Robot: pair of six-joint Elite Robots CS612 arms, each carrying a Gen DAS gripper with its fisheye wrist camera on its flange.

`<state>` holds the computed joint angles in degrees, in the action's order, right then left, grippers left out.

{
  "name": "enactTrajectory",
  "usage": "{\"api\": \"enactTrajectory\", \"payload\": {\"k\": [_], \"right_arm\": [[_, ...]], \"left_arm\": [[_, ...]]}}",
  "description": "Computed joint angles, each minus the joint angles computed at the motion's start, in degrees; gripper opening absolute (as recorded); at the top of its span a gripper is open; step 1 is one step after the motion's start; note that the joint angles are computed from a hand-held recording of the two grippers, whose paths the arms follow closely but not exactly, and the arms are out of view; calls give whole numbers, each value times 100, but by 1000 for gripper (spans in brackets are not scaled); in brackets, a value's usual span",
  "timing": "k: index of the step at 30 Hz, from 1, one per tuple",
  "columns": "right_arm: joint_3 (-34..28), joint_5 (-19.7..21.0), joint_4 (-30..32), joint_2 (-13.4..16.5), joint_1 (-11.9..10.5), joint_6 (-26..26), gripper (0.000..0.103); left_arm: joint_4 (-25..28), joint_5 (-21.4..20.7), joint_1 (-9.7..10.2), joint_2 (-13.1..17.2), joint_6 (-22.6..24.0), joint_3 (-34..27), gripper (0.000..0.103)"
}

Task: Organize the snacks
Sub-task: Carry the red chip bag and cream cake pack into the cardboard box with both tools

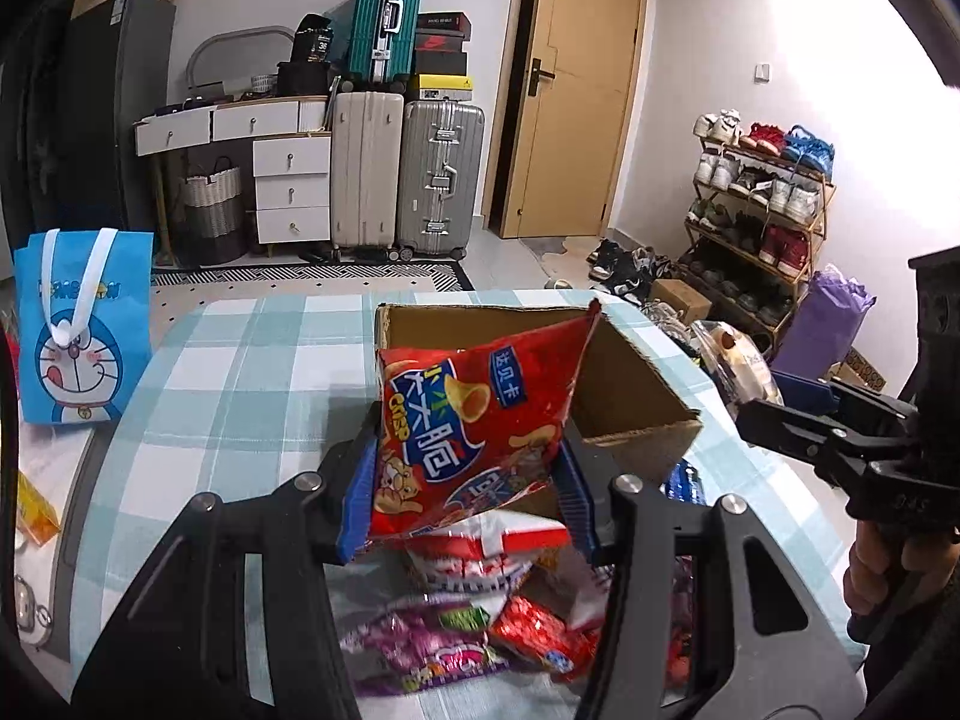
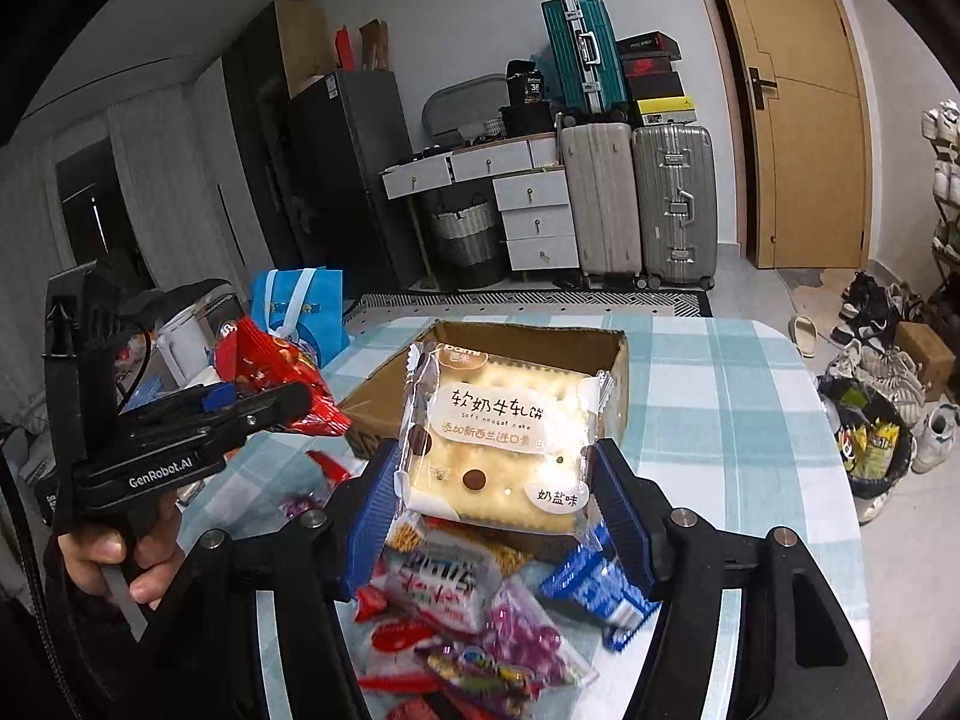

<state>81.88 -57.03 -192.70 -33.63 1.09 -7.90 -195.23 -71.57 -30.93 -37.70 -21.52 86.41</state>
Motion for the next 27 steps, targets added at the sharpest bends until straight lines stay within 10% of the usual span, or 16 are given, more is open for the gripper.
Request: {"api": "enactTrajectory", "payload": {"k": [27], "right_arm": [[-1840, -205, 1341, 898, 280, 7, 65]], "left_arm": [[1327, -175, 259, 931, 352, -1777, 48]]}}
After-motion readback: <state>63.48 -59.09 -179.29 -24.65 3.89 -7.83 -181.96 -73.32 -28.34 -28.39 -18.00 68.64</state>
